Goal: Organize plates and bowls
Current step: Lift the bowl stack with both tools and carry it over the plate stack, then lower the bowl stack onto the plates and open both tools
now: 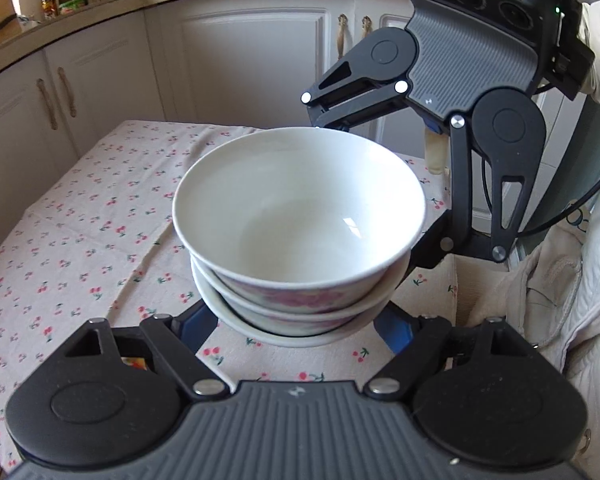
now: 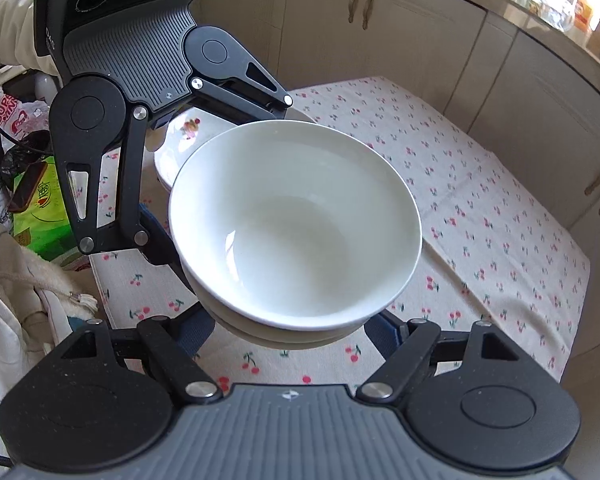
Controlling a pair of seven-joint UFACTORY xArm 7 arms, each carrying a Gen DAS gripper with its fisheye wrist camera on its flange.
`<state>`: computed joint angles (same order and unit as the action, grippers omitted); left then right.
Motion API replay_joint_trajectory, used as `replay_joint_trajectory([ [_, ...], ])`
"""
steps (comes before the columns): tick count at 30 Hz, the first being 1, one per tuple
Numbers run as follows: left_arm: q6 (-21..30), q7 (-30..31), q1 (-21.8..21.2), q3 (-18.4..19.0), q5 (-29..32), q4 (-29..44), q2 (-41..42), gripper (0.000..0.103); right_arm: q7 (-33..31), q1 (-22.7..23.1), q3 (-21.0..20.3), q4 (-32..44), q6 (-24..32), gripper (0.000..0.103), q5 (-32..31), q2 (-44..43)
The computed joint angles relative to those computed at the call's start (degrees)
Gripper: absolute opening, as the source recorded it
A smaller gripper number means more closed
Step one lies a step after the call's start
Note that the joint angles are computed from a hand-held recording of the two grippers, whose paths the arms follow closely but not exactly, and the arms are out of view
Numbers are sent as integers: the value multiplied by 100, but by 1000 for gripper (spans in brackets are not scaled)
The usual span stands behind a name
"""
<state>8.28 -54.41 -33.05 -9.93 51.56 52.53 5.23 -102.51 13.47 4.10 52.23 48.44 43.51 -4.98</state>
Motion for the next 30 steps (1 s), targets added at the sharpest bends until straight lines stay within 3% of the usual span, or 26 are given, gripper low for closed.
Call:
replay_joint_trajectory([
  [6, 353, -971, 241, -250, 710, -635, -824, 84, -112, 280, 192, 50, -119, 85, 125, -58],
  [15, 550, -1494, 938, -847, 675, -1513, -1740, 84, -3, 725, 527, 334, -353, 85, 29, 304],
  [26, -96, -2085, 2021, -1323, 1227, -1975, -1882, 84, 677, 890, 903, 978, -731, 85, -544, 1195],
  [30, -234, -2305, 2202, -1360, 1491, -1979, -1761, 84, 841, 856, 992, 1020, -768, 85, -698, 1333],
])
